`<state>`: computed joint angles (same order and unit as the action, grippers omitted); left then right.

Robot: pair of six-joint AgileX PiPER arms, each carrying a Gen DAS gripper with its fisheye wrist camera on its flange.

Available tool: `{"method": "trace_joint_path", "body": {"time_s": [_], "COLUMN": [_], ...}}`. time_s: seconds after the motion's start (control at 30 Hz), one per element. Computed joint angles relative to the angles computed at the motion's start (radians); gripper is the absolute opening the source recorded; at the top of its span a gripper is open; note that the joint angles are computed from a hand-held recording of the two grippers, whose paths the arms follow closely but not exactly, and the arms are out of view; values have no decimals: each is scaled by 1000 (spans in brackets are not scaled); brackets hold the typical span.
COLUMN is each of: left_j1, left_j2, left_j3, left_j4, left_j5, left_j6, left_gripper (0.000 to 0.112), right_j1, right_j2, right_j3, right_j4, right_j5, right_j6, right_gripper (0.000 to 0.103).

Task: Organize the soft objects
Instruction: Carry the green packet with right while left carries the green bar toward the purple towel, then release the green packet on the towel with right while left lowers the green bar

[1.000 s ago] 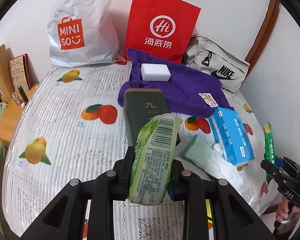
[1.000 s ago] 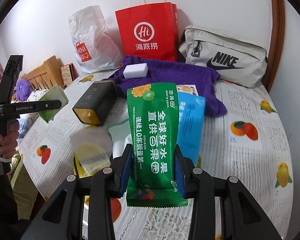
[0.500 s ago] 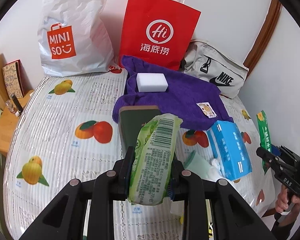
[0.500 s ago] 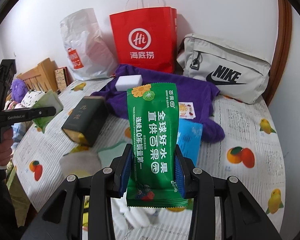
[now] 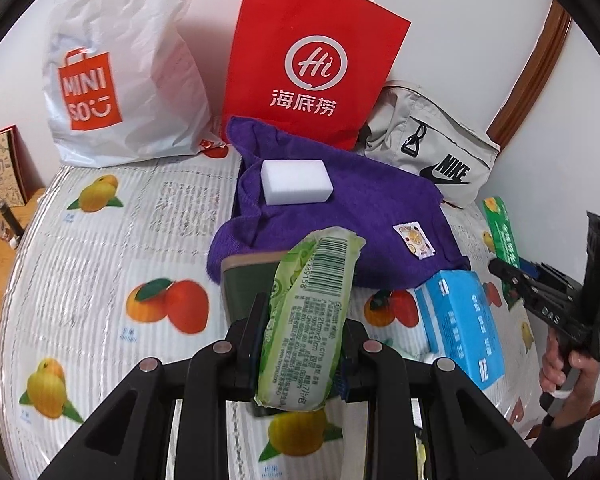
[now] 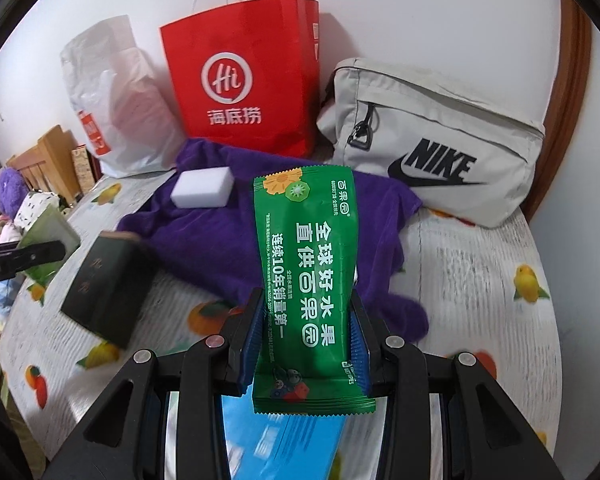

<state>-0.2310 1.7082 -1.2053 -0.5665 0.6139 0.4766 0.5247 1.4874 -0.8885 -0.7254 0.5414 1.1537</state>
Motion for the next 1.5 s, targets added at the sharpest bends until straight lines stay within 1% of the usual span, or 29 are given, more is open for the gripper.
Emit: {"method": "trace_joint_path", "body": {"time_s": [0.17,0.27,0.37,0.5,0.7,0.9,1.0,1.07,1.13,1.2,1.33,1.5], "left_j1": [-7,-1,-12,-23,-35,-36,-41,-43,-50,-55,-67,-92], "left_j2": [62,102,138,191,259,312,327,340,352,365,415,493], "left_j3": [-86,-144,-199,-286,-378,-429,-448,-471,-491,-509,-581,-694], "left_j4": [24,8,33,45,70,66,77,77,86,83,80,101], "left_j5": [10,36,45,80,105,131,137,148,152,161,201,254], "left_j6": [-23,-14,-34,-43,-69,-75,-79,-80,-88,-88,-94,-109], "left_gripper": [26,26,26,26,26,26,26,26,26,26,26,26], "right_j1": [-105,-161,-209,-256,-300,-328,-335,-331,-324,-306,-295,-286], "right_j2": [88,147,211,298,433,531,557,559,563,572,552,438], "right_j3": [-82,-139,-201,-293,-434,-535,-561,-561,-567,-579,-562,-446], "right_j4": [70,136,227,357,494,577,606,595,578,532,495,449], "right_j5": [-34,-50,-59,-55,12,76,93,91,96,97,96,46], "right_j6": [-145,-250,-364,-513,-668,-745,-772,-767,-768,-736,-698,-631], "right_gripper": [38,38,38,38,38,38,41,47,63,69,69,69]}}
